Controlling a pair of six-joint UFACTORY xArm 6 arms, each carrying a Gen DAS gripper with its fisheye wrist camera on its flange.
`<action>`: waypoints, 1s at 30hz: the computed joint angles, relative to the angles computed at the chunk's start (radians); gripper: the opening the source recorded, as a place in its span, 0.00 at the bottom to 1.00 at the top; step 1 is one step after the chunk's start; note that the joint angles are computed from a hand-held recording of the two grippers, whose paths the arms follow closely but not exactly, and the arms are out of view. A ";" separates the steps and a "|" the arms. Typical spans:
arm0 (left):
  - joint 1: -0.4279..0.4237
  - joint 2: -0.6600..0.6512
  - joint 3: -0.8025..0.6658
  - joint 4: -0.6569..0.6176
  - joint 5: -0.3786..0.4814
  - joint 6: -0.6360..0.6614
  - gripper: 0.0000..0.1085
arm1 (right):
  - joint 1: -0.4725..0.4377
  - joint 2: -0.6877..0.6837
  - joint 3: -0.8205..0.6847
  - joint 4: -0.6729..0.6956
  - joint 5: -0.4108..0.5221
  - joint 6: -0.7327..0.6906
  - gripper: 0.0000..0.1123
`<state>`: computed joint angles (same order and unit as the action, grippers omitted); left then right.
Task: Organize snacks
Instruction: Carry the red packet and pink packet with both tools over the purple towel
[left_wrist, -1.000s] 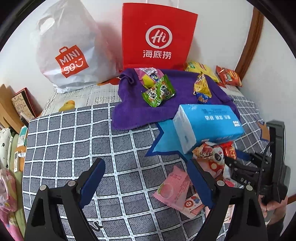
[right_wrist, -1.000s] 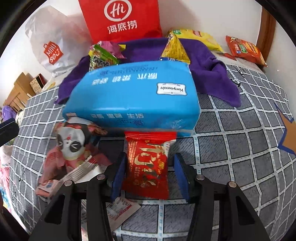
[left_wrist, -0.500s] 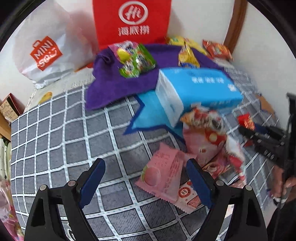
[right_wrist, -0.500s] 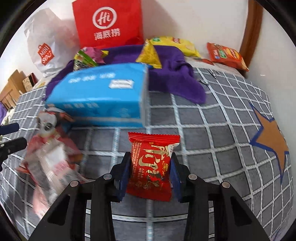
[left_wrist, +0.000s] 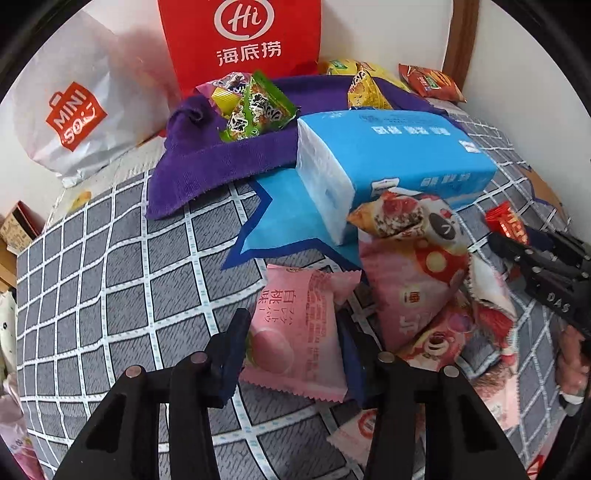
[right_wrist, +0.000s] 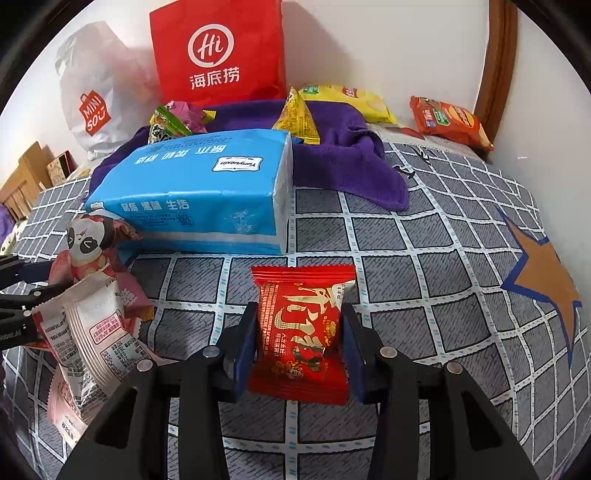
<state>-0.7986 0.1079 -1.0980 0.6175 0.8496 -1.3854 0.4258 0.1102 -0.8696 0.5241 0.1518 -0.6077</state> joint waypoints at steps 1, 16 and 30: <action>-0.005 0.001 0.001 0.022 0.004 -0.020 0.41 | 0.000 0.000 0.000 -0.002 -0.001 0.002 0.38; -0.034 -0.010 0.045 0.186 0.012 -0.260 0.44 | 0.001 0.007 -0.015 0.081 0.019 -0.063 0.40; -0.034 -0.015 0.054 0.194 0.003 -0.282 0.41 | 0.003 0.008 -0.012 0.046 0.011 -0.045 0.42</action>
